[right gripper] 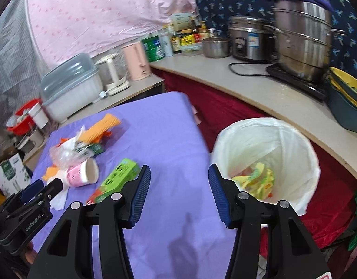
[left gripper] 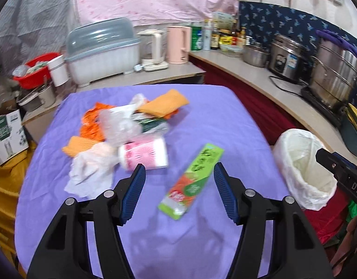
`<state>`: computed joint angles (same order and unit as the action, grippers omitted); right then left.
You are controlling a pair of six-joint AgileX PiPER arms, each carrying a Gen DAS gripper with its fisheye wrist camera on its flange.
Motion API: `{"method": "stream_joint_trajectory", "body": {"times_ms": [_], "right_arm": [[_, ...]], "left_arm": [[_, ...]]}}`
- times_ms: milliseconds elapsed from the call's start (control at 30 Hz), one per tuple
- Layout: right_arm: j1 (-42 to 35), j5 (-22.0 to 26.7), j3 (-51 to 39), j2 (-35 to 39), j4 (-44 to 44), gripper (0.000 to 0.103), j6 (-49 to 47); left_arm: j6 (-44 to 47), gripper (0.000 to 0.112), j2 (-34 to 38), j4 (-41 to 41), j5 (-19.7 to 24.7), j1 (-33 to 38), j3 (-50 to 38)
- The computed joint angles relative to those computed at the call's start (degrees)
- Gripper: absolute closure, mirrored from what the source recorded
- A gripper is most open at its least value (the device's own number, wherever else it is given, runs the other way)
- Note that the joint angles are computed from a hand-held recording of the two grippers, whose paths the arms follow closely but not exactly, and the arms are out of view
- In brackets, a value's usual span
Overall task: Collect trash
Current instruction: 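Return both tools to the table toward the green wasabi box and tissue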
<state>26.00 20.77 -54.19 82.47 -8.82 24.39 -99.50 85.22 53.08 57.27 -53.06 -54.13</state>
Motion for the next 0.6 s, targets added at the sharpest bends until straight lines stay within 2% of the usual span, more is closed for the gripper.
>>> {"method": "stream_joint_trajectory", "body": {"times_ms": [200, 400, 500, 600], "right_arm": [[8.63, -0.48, -2.39, 6.07, -3.21, 0.052, 6.14], [14.77, -0.05, -6.97, 13.47, -5.19, 0.052, 10.37], [17.33, 0.53, -10.21, 17.64, -5.98, 0.052, 12.07], [19.32, 1.22, -13.07, 21.06, -9.12, 0.043, 15.81]], "left_arm": [[-3.54, 0.054, -7.54, -1.06, 1.64, 2.35, 10.78], [-3.90, 0.054, -14.70, -2.49, 1.08, 7.44, 19.25], [-2.79, 0.054, -17.85, -3.16, -0.62, 11.62, 22.63], [-0.78, 0.054, -19.82, -3.52, -3.59, 16.65, 24.98]]}}
